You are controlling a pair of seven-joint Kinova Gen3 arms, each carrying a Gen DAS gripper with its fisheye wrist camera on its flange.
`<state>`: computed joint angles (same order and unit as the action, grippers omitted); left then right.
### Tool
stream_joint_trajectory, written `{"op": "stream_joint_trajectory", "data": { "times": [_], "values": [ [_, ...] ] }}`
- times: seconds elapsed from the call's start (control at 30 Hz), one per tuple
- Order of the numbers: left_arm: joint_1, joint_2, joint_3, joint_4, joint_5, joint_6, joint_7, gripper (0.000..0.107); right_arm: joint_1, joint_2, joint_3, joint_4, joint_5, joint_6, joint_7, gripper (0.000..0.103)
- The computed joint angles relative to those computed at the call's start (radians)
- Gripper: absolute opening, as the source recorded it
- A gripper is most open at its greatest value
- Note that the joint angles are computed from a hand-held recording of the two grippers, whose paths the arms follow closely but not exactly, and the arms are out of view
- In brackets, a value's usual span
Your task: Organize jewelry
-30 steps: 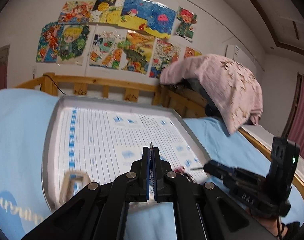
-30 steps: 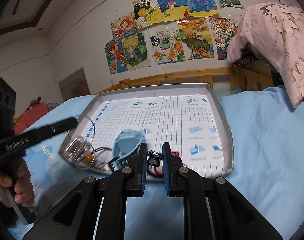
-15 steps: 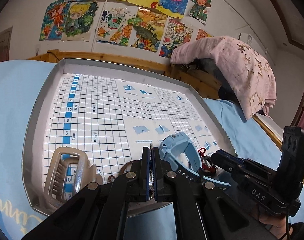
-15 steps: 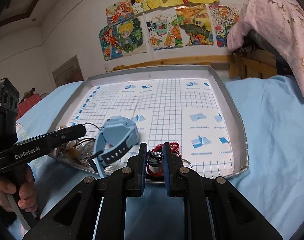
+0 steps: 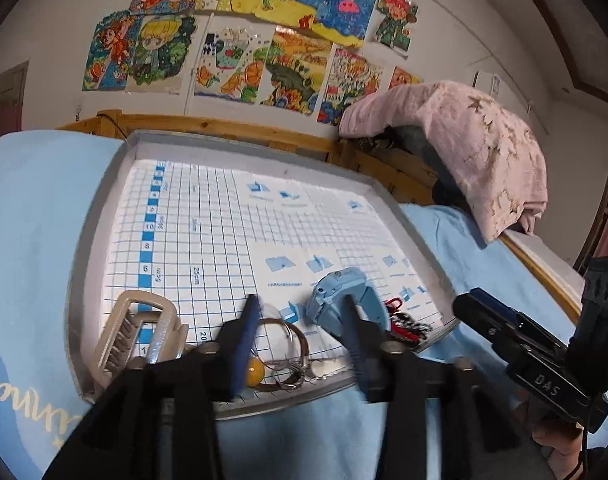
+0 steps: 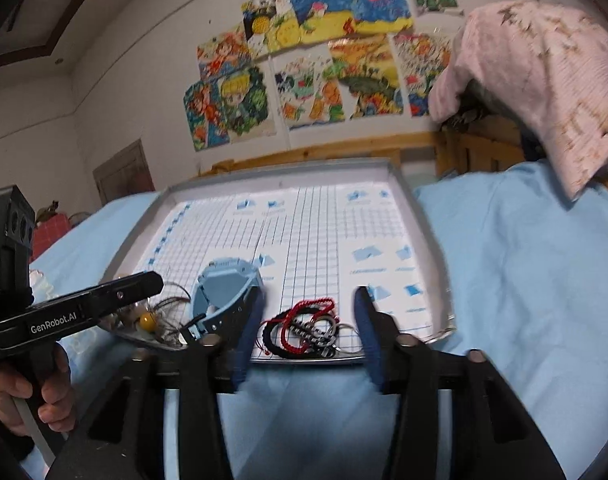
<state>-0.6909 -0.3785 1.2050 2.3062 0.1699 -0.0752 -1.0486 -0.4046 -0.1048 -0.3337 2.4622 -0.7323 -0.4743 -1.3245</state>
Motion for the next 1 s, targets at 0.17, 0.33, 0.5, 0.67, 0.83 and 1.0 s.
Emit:
{"op": "stream_joint_trajectory", "data": {
  "times": [0.17,0.33,0.5,0.67,0.83,1.0],
  "values": [
    [0.138,-0.073,-0.133,0.049,0.022,-0.041,0.016,0.072,0.089,-0.076,-0.150,0.038,-0.111,-0.052,0.047,0.057],
    [0.237,-0.214,-0.233,0.069,0.040,0.006,0.030,0.097,0.292,-0.194,-0.380,0.064,-0.151,-0.058,-0.010,0.077],
    [0.316,-0.363,-0.322,0.070,0.036,0.122,0.058,0.103,0.435,-0.370,-0.493,0.080,-0.104,0.022,-0.136,0.092],
    [0.382,-0.514,-0.397,0.085,0.029,0.228,0.098,0.103,0.459,-0.567,-0.497,0.090,-0.055,0.140,-0.247,0.100],
    [0.450,-0.659,-0.452,0.073,0.017,0.376,0.121,0.103,0.493,-0.789,-0.475,0.069,-0.100,0.343,-0.238,0.101],
    [0.496,-0.777,-0.488,0.050,0.019,0.521,0.128,0.103,0.526,-1.002,-0.414,0.050,-0.153,0.547,-0.185,0.101]
  ]
}}
